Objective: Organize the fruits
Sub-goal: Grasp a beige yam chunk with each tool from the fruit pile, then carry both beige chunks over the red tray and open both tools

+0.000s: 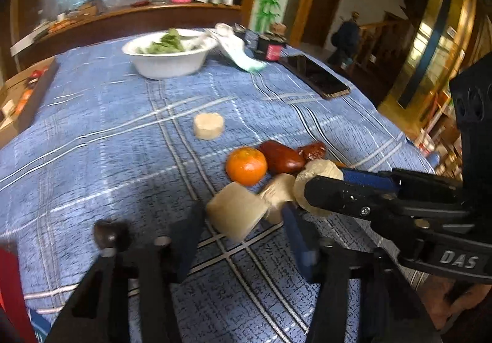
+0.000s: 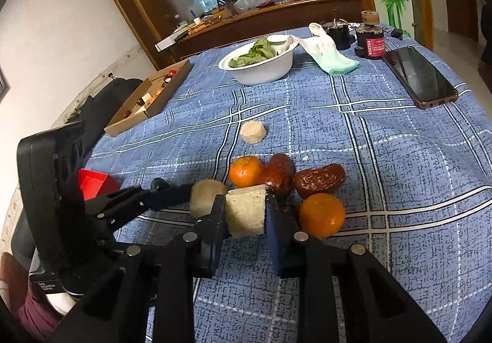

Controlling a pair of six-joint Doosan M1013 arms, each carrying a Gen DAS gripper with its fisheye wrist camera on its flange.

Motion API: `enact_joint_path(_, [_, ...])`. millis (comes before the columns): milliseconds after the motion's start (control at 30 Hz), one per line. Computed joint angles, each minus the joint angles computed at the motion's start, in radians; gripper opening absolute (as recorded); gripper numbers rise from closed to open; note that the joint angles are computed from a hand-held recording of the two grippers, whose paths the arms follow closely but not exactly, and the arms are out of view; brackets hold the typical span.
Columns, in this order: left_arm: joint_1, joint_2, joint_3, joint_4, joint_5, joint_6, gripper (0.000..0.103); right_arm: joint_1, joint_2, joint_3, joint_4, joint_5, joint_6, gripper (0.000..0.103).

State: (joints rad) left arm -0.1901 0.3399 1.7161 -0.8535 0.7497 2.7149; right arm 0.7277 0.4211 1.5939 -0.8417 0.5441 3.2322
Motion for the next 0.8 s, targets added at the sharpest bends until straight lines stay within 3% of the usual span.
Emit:
enact_joint_path(200, [0.047, -0.028, 0.034, -0.062, -0.001, -0.016, 0.039, 0.006, 0.004, -0.003, -0.034, 0.023, 0.027, 0.024])
enact_joint_path(367, [0.112, -0.093, 0.085, -0.132, -0.020, -0.016, 0.039, 0.017, 0.003, -0.003, -0.096, 0.038, 0.066, 0.024])
enact_joint_path(533, [0.207, -0.143, 0.117, -0.173, -0.060, -0.029, 0.039, 0.022, -0.005, 0.000, -0.094, -0.033, 0.086, 0.024])
enact_joint_path(633, [0.269, -0.148, 0.119, -0.183, -0.100, -0.062, 0.040, 0.042, 0.005, -0.035, -0.051, -0.057, 0.019, 0.024])
enact_joint_path(800, [0.343, -0.118, 0.088, -0.122, -0.149, -0.184, 0.040, 0.066, 0.052, -0.150, 0.130, -0.082, -0.251, 0.024])
